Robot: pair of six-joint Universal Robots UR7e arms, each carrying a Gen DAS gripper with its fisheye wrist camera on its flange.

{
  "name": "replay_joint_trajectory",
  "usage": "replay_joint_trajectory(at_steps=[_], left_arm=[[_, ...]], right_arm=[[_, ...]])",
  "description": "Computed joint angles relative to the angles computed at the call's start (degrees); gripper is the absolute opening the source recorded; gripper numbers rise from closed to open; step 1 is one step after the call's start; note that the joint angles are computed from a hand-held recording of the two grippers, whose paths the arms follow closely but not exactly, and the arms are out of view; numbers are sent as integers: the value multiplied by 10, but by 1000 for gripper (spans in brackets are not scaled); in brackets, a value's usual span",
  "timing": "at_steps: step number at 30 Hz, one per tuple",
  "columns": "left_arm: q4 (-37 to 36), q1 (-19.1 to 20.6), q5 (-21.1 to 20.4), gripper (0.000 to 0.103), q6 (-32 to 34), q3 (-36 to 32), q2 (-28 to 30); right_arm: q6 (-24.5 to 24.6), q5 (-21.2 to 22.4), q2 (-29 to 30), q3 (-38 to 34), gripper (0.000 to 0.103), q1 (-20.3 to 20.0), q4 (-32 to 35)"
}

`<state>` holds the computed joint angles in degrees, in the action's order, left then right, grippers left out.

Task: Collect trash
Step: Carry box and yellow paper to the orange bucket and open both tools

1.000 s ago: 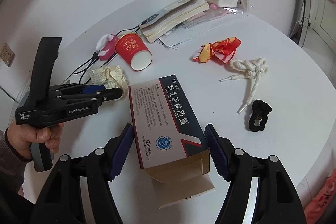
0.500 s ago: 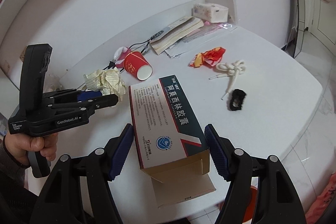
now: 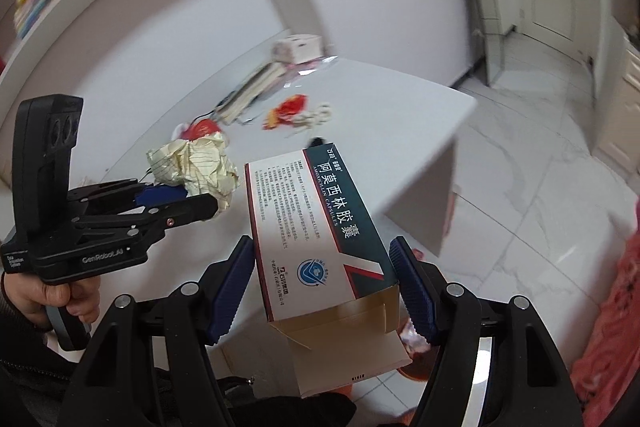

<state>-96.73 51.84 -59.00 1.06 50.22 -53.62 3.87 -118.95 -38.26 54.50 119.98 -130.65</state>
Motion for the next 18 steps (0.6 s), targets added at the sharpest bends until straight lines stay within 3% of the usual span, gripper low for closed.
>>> replay_joint_trajectory(at_steps=[10, 18], left_arm=[[18, -10, -83, 39, 18, 14, 62], [26, 18, -130, 39, -6, 43, 117]], right_arm=[[93, -61, -138, 196, 69, -40, -44], [142, -73, -181, 299, 69, -101, -67]])
